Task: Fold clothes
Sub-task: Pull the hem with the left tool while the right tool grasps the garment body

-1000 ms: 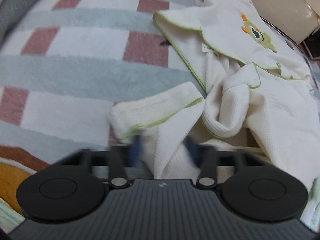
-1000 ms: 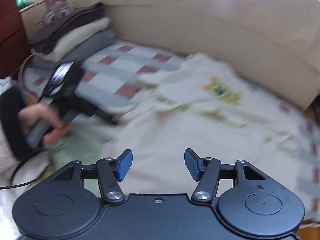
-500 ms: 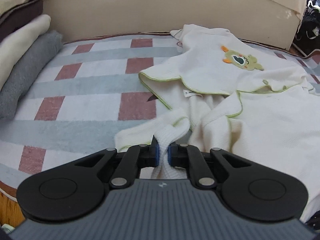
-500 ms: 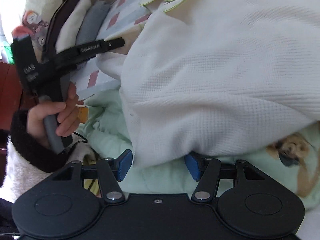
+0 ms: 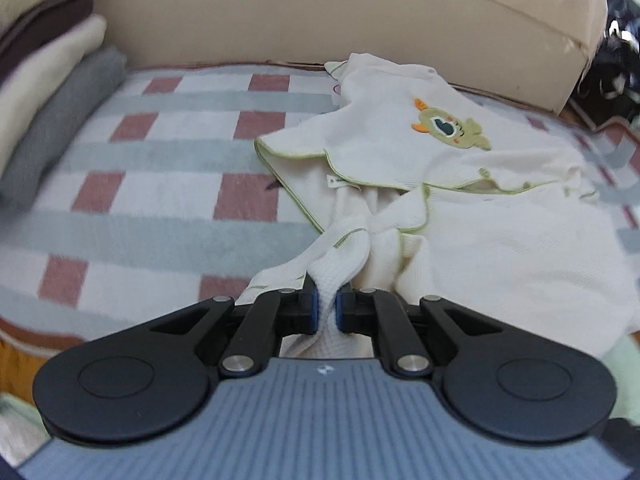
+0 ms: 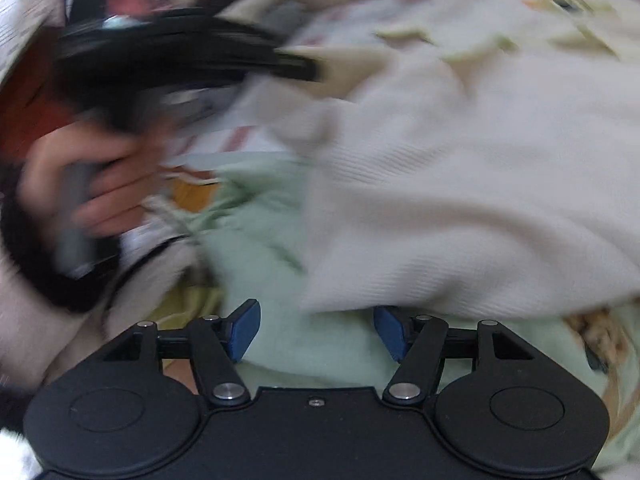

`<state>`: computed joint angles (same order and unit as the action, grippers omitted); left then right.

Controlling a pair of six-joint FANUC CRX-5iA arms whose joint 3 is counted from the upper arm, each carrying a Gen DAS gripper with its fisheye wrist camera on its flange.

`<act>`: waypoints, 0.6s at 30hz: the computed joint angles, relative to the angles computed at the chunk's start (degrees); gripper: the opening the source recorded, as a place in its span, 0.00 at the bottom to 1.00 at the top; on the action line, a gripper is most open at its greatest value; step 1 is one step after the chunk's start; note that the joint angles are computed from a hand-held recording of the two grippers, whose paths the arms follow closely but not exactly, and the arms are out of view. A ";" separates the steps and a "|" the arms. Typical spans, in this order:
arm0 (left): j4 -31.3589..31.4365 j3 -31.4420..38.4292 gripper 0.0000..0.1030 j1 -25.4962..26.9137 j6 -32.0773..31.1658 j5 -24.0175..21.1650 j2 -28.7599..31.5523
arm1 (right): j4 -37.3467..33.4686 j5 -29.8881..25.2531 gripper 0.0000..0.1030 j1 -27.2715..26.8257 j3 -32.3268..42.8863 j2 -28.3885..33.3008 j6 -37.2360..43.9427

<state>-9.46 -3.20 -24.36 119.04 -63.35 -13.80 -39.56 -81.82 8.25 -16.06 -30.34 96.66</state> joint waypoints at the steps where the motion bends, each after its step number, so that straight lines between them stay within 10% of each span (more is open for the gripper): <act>1: 1.19 -0.52 0.07 0.56 -0.03 0.14 -0.66 | -1.17 0.46 0.66 -1.40 -0.72 -0.23 -0.55; 7: 2.20 -0.62 0.07 1.11 1.78 -0.98 -3.02 | -3.23 6.45 0.57 -2.94 -4.91 -4.21 0.03; 9: 0.80 0.34 0.07 0.14 3.06 -1.73 -2.85 | 2.09 10.90 0.08 2.26 -6.49 -6.78 0.91; 18: 14.40 -1.56 0.07 2.40 -10.29 -1.44 -5.40 | 13.59 27.47 0.07 2.25 -8.40 -16.36 -1.74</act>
